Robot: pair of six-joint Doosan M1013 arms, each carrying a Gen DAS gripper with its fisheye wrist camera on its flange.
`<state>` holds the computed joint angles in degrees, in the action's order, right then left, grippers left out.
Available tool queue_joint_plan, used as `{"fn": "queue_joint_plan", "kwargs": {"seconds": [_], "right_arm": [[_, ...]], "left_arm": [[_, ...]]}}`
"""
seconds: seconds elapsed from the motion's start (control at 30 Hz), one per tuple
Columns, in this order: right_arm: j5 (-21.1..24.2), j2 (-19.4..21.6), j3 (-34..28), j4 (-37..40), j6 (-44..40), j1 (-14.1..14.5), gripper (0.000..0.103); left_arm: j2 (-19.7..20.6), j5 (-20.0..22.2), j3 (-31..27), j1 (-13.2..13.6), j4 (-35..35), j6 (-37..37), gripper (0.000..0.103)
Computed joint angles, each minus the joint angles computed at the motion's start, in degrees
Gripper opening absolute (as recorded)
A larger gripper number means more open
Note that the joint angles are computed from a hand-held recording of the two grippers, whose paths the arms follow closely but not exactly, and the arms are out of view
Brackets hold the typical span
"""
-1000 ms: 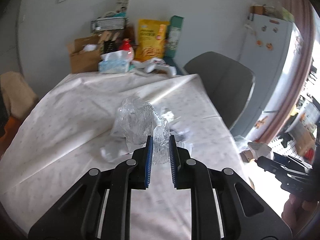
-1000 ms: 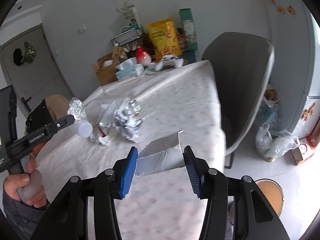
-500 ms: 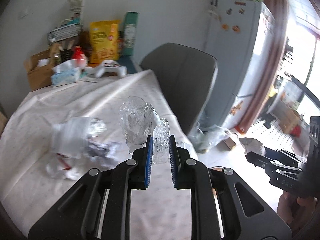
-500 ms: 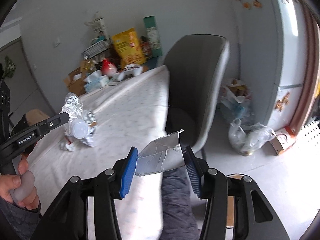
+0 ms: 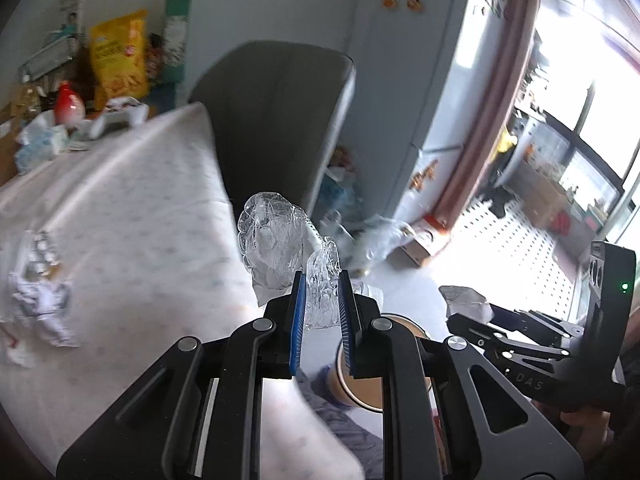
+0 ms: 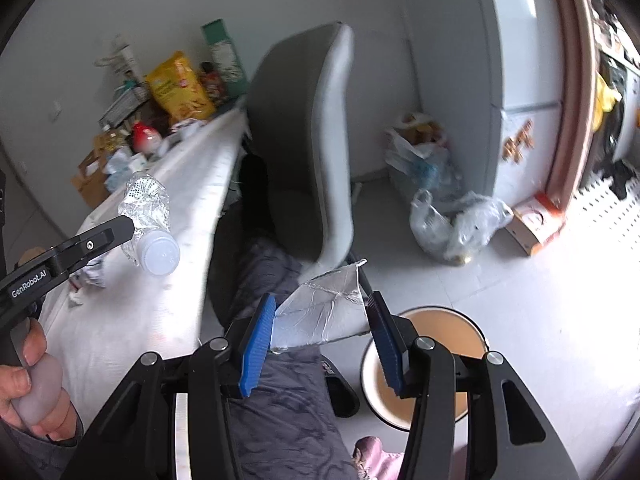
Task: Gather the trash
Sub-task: 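Carry the bottle in the left gripper over the cream bucket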
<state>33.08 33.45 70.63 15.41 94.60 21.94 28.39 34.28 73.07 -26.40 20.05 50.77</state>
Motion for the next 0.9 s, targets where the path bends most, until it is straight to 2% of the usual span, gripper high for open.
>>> {"fn": "queue_joint_plan", "kwargs": {"seconds": [0.1, 0.27, 0.3, 0.37, 0.4, 0.53, 0.67, 0.9], "right_arm": [[-0.95, 0.15, 1.12, 2.08, 0.06, -1.08, 0.048], [-1.07, 1.13, 1.79, 6.26, -1.73, -2.58, 0.048], [-1.03, 1.35, 1.85, 7.66, -2.83, -2.85, 0.051], [-0.93, 1.76, 1.61, 7.81, -1.95, -3.13, 0.065], [-1.16, 1.87, 1.73, 8.21, -1.29, -3.51, 0.068], [-2.51, 1.15, 3.32, 9.6, -0.53, -4.95, 0.07], [-3.99, -0.11, 5.45, 8.19, 2.57, -6.6, 0.072], [-7.51, -2.88, 9.8, 0.96, 11.65, -9.29, 0.075]], "left_arm": [[2.39, 2.36, -3.06, -0.35, -3.84, 5.21, 0.016], [5.2, 5.28, -6.62, -0.55, -7.1, 9.1, 0.016], [5.55, 5.63, -7.04, -0.63, -7.37, 9.48, 0.016], [6.6, 6.82, -8.36, -0.84, -8.02, 10.51, 0.016], [6.93, 7.22, -8.75, -0.9, -8.35, 10.92, 0.016], [9.28, 10.33, -12.09, -1.22, -11.19, 14.28, 0.016], [11.79, 12.77, -15.5, -1.97, -14.48, 18.44, 0.016], [16.61, 17.7, -21.54, -2.98, -20.54, 24.62, 0.016]]}}
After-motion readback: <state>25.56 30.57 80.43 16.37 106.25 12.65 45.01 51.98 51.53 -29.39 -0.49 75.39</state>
